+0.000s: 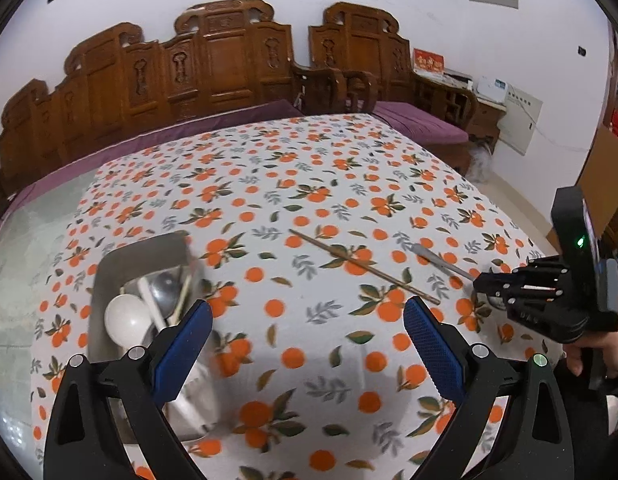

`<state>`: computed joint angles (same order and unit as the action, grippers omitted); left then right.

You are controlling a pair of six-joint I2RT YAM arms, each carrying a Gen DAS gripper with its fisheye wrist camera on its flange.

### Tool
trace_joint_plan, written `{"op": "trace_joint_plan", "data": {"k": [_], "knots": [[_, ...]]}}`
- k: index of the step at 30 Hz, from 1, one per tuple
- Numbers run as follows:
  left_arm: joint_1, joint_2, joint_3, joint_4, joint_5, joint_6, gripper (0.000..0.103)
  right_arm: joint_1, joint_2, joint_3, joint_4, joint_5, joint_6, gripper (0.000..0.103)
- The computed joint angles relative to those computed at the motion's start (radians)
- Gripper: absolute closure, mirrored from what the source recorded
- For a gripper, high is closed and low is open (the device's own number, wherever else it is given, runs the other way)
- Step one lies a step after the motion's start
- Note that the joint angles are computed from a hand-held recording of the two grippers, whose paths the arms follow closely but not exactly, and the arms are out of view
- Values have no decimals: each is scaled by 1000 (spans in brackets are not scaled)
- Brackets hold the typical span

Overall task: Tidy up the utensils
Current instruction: 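Grasp a metal fork from the pile with the right tool, then grasp a wooden chopstick with the left tool while the right tool holds the metal fork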

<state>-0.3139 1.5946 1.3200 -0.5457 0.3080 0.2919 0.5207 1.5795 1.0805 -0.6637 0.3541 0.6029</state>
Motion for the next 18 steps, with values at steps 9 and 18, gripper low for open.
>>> {"op": "trace_joint_plan", "data": {"k": [9,18], "knots": [[-162,199,123,-17,-127,-93,10,-35,-23,-78,70,-33,-59,93],[-204,351,263,-60,-157,-139,10,-75,-3,-64,104,-66,-114,94]]}}
